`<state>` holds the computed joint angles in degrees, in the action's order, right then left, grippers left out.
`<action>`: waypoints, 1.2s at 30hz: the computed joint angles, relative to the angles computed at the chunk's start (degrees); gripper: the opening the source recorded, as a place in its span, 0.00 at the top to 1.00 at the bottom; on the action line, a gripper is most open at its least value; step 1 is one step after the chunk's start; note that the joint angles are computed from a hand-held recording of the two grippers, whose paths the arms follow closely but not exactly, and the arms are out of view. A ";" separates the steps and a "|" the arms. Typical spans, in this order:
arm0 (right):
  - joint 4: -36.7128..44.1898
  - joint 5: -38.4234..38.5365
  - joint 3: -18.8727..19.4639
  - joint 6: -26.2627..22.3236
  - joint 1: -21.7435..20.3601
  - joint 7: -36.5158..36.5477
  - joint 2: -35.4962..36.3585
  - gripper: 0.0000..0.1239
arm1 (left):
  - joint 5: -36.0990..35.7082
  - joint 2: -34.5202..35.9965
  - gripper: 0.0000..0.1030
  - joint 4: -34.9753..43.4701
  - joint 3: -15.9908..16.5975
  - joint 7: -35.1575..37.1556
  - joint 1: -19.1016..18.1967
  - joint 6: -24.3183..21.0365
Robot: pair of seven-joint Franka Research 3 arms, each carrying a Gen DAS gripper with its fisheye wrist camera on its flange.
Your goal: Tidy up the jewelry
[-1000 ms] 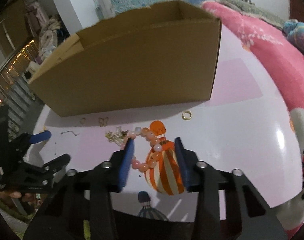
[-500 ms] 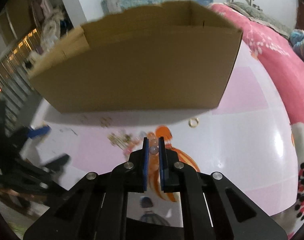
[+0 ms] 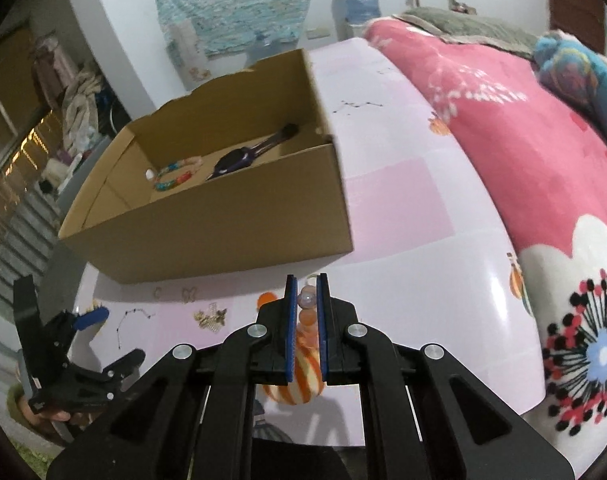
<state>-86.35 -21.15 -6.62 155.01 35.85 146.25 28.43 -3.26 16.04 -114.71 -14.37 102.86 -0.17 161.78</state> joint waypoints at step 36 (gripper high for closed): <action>-0.74 -3.23 2.77 -8.43 4.42 -10.53 2.18 0.32 | 8.88 0.41 0.04 4.19 3.36 -15.39 -3.67 -8.72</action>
